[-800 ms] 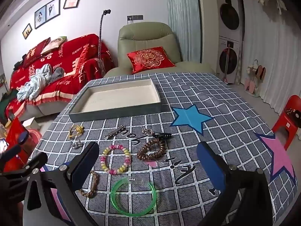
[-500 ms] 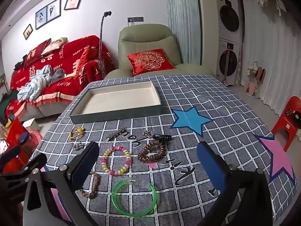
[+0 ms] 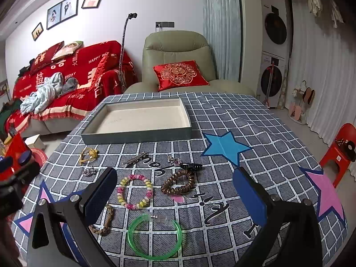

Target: Organize jewelry

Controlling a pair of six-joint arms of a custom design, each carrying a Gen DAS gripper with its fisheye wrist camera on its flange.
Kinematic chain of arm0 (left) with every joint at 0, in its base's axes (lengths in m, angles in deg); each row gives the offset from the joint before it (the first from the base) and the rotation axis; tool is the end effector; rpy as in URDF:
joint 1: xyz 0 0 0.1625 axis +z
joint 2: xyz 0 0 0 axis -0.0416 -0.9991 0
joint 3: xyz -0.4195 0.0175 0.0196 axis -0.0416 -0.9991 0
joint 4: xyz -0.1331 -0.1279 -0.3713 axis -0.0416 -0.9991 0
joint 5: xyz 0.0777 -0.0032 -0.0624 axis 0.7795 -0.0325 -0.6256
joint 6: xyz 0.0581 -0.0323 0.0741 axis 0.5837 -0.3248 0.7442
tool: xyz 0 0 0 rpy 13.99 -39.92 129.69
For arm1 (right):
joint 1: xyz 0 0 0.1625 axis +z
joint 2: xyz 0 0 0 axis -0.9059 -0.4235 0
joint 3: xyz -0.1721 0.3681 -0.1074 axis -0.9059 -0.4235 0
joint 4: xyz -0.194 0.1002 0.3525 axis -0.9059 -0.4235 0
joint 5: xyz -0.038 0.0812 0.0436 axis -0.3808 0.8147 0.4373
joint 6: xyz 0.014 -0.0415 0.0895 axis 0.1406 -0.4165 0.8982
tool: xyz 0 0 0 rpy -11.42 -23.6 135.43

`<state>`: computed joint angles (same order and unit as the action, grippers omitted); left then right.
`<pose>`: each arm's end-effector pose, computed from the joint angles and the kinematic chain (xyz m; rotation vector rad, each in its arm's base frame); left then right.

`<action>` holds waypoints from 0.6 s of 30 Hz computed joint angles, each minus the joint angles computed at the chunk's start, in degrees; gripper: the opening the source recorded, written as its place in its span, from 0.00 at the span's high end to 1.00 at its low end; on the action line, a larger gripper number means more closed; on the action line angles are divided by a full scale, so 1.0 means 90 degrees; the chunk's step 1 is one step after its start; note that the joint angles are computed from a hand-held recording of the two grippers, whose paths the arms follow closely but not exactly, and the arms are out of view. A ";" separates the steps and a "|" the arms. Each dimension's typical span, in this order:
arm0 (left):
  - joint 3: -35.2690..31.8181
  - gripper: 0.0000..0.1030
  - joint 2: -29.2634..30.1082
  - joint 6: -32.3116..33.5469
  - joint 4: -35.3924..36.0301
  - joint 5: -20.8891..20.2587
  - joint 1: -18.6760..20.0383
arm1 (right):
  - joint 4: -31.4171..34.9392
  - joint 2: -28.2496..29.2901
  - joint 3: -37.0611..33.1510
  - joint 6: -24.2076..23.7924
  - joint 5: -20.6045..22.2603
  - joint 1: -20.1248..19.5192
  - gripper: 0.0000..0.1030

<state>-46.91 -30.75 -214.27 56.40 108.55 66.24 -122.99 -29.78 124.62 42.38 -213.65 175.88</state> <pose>-0.1349 -0.7600 0.3238 0.2248 2.0566 -1.2057 0.3787 -0.7824 0.1028 0.6029 -2.1862 1.0869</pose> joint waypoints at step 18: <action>-0.0741 0.00 0.0324 -0.0213 0.0502 -0.0167 0.0016 | -0.0071 0.0207 -0.0264 -0.0202 -0.0018 0.0045 0.00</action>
